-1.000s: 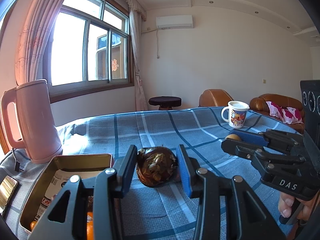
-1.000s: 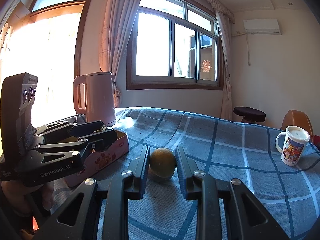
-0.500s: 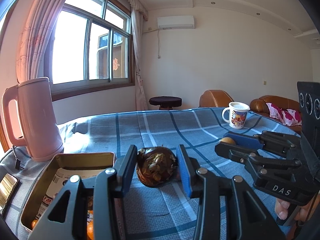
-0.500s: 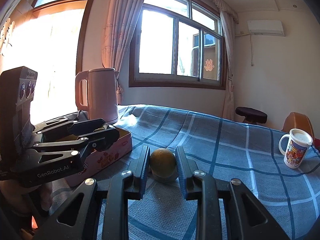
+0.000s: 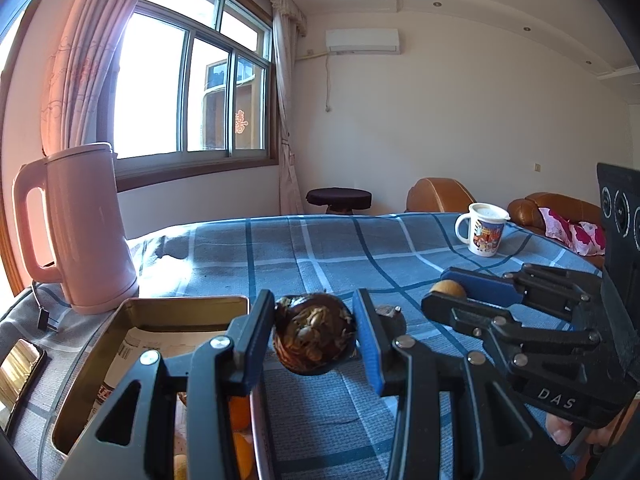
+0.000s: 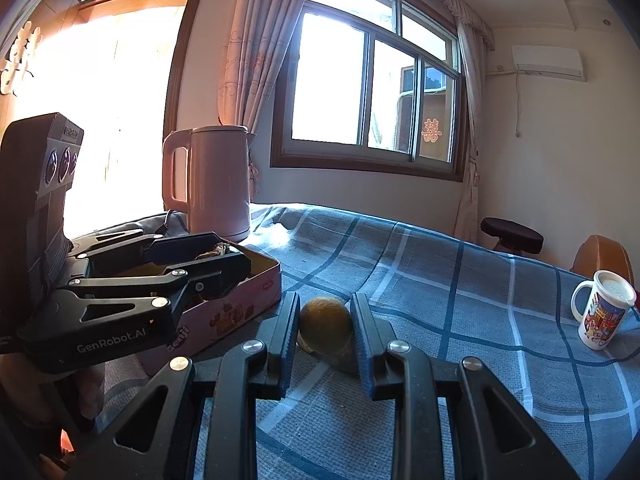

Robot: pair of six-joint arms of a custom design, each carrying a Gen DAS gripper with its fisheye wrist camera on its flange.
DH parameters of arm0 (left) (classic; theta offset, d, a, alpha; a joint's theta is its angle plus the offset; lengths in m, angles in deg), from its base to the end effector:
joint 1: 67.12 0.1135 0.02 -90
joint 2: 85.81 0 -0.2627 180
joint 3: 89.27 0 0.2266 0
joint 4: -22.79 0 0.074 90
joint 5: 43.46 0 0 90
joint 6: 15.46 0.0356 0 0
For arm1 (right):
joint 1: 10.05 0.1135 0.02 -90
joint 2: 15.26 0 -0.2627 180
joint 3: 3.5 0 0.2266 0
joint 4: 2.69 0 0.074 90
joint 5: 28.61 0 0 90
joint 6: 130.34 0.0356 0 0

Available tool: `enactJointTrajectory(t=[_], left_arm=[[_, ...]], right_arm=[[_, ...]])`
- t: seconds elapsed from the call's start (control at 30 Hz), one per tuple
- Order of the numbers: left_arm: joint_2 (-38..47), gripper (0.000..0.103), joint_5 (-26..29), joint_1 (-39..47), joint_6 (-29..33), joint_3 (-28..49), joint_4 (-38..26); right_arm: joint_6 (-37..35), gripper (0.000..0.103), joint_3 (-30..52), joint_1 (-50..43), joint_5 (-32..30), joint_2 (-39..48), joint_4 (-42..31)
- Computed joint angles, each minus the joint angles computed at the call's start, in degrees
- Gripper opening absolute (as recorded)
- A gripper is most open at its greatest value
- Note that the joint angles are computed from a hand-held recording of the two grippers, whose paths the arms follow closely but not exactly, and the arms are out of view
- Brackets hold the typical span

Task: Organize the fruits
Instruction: 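Lower both held fruits into the tin and open both grippers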

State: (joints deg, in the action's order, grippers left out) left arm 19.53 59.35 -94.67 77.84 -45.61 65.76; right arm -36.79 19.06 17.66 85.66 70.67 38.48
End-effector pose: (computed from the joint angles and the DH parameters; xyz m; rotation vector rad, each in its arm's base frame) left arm 0.2623 -0.1457 0.1325 0.6576 1.8039 -0.4983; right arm 0.1852 0.0807 0.1328 -0.1294 1.9184 -0.0495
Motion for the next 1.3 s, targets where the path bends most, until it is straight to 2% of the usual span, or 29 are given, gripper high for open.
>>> enactJointTrajectory(t=[0.43,1.3], left_arm=[[0.4,0.042,1.4,4.2,-0.3,1.0,-1.6],[1.4,0.042,5.0,13.9,0.4,5.5,-9.7]], right_arm=[[-0.5,0.028,6.5,3.1,0.0,6.0,-2.3],[-0.2,0.028,20.2,6.8,-3.1,13.9,-11.8]])
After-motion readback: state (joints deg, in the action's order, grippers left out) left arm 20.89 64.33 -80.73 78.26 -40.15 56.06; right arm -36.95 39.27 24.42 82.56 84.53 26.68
